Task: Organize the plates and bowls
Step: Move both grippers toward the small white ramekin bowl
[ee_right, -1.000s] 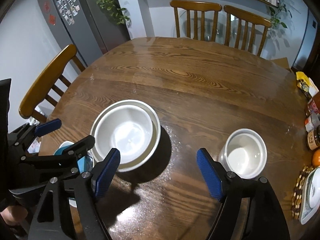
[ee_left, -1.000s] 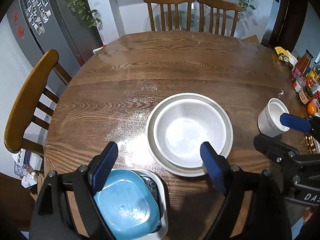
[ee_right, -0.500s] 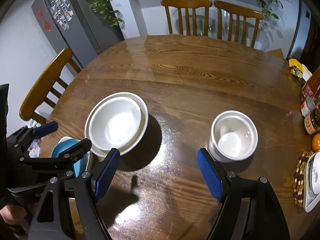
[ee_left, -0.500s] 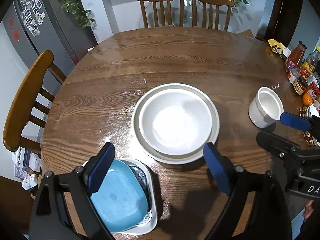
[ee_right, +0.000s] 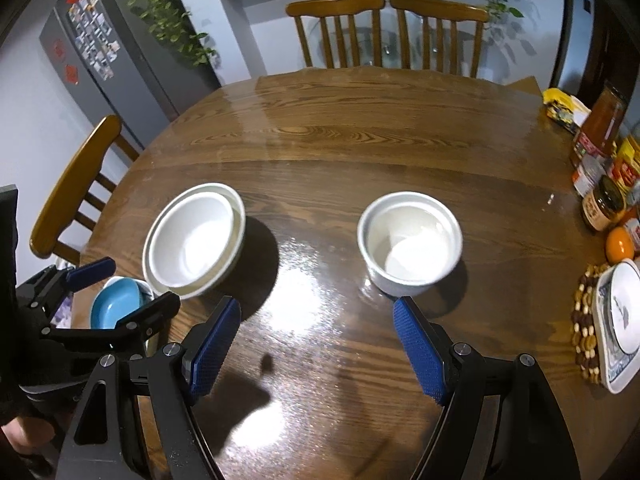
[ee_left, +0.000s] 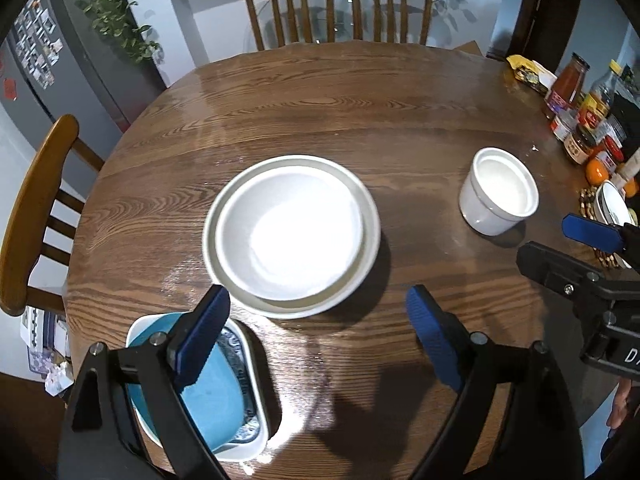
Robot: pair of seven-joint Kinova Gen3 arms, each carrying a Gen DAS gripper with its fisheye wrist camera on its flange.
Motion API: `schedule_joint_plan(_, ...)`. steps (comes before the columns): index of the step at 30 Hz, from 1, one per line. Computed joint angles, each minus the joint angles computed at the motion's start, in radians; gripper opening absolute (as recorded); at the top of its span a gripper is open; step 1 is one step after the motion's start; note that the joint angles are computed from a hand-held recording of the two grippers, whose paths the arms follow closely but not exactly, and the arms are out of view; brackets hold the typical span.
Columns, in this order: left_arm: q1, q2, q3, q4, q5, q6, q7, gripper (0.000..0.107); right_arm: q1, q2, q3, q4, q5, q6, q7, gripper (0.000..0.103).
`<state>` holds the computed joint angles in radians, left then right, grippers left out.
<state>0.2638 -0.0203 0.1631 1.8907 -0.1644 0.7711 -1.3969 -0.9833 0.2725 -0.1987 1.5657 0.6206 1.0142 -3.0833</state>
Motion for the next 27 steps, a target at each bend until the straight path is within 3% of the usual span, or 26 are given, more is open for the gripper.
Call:
schedule_joint_plan(13, 0.078, 0.088, 0.028, -0.064, -0.024, 0.041, 0.040, 0.090, 0.037, -0.071, -0.022, 0.119, 0.003, 0.019, -0.107, 0.080)
schedule_joint_plan(27, 0.193, 0.202, 0.008, -0.188, -0.118, 0.068, 0.133, 0.090, 0.146, -0.107, -0.032, 0.194, -0.023, -0.018, -0.103, 0.080)
